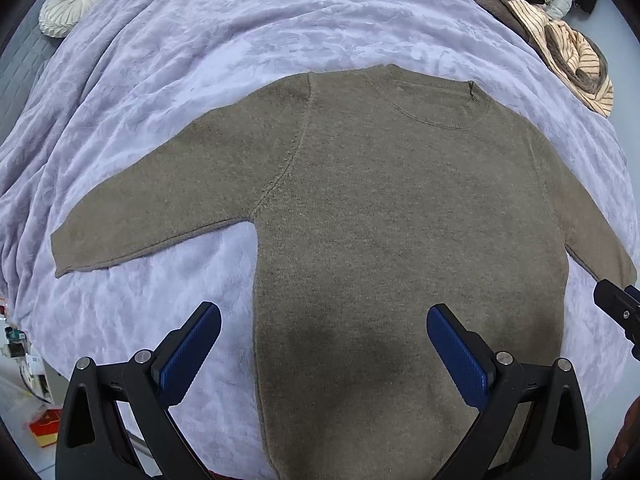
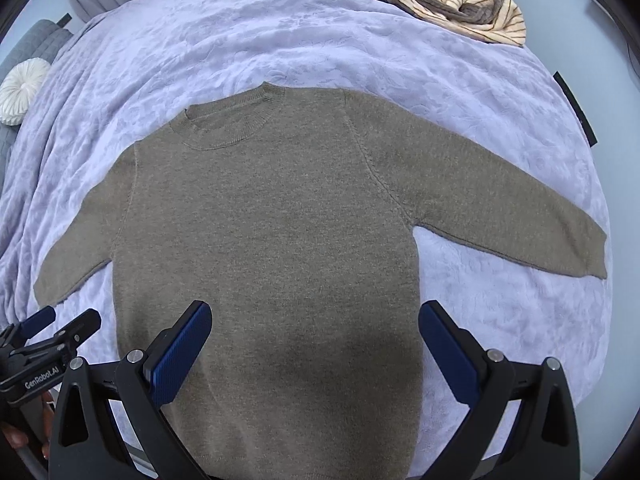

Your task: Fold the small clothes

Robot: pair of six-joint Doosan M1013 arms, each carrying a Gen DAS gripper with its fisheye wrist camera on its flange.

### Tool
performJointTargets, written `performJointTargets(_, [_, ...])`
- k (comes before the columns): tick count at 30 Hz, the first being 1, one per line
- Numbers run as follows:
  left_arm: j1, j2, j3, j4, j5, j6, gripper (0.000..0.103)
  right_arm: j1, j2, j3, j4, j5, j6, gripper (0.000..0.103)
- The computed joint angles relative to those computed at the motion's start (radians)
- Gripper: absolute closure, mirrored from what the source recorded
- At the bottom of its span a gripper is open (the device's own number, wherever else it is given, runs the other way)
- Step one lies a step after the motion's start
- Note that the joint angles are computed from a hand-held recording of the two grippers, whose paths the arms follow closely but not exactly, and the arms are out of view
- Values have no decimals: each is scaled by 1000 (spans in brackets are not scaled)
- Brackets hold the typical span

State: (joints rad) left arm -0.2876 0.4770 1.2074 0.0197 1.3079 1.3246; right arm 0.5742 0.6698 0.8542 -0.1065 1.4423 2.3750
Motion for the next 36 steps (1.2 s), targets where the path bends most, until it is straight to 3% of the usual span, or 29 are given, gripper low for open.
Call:
performJointTargets(7, [30, 19, -2, -50, -9, -1, 0, 10, 55, -96, -21, 88, -31, 0])
performJointTargets(21, [96, 33, 37, -104, -51, -12, 0, 31, 109, -183, -18, 167, -44, 0])
performJointTargets(26, [167, 26, 85, -158, -123, -73, 0, 42, 134, -223, -1, 191, -66, 0])
performJointTargets(36, [340, 13, 212, -186, -357, -306, 0, 63, 193, -313, 29, 264, -139, 0])
